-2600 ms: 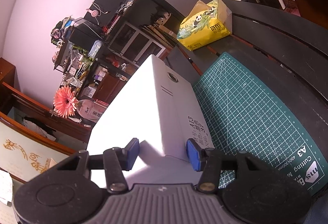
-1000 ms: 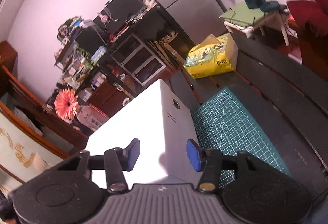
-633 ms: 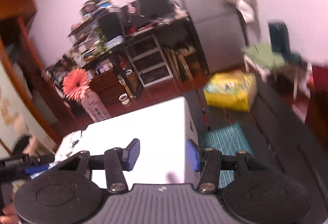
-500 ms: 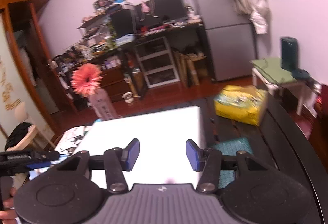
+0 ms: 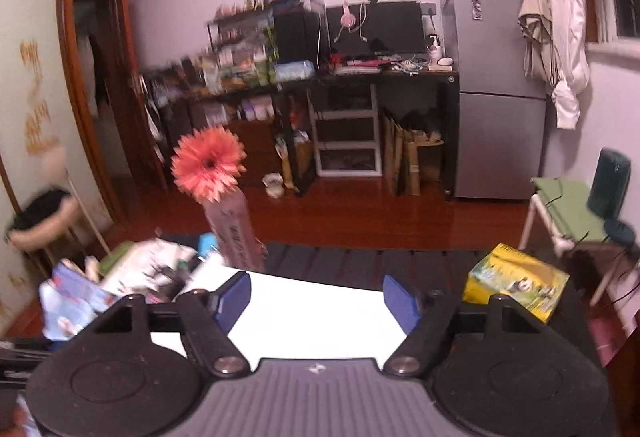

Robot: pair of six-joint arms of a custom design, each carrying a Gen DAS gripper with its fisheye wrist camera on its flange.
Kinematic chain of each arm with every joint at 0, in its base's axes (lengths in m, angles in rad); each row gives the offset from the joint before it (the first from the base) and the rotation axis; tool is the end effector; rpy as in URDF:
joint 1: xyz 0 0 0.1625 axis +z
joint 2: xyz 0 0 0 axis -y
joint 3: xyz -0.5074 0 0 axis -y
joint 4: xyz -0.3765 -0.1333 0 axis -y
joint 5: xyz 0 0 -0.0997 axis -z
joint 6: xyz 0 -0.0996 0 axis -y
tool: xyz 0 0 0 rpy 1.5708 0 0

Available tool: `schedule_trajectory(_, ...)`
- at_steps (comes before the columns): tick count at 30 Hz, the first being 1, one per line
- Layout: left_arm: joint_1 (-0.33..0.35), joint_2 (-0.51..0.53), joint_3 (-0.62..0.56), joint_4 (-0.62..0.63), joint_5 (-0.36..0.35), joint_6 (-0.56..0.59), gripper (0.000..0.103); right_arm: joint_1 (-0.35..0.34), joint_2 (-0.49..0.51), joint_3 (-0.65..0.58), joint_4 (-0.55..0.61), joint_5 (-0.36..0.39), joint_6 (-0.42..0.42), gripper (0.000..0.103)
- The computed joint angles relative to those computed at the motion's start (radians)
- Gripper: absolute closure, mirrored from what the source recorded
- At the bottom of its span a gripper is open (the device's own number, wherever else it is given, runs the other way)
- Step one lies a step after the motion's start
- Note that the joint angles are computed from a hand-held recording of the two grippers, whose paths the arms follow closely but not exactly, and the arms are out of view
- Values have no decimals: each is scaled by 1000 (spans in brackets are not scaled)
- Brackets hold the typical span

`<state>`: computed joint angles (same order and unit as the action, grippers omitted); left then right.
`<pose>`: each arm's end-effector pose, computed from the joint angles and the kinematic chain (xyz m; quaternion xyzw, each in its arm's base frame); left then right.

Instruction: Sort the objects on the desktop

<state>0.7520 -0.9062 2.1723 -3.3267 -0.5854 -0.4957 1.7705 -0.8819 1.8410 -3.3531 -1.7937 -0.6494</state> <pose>-0.2464 -0.5267 0.2011 0.0243 0.8621 -0.4495 0.2328 0.2435 -0.6422 0.2530 0.3346 -0.8483 0.3649 0.1880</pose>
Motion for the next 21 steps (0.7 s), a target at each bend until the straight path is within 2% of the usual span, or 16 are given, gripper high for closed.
schedule_trajectory(3,3,-3,-5,23,-9,0,42,6,37,-71,78,-51,9,35)
schedule_trajectory(5,4,-4,-7,39,-10,-4,42,13,55,-125,144,-104,50,56)
schedule_trajectory(7,6,-6,-9,55,-11,-14,42,19,75,-178,201,-161,108,70)
schedule_trajectory(12,13,-15,-12,97,-14,-47,45,6,107,-264,297,-234,215,81)
schedule_trajectory(13,15,-17,-12,107,-17,-55,46,1,113,-281,329,-248,239,87)
schedule_trajectory(16,23,-23,-13,117,-44,-60,49,-12,129,-317,386,-282,296,89)
schedule_trajectory(21,31,-28,-20,145,-70,-63,54,-25,153,-347,392,-316,304,89)
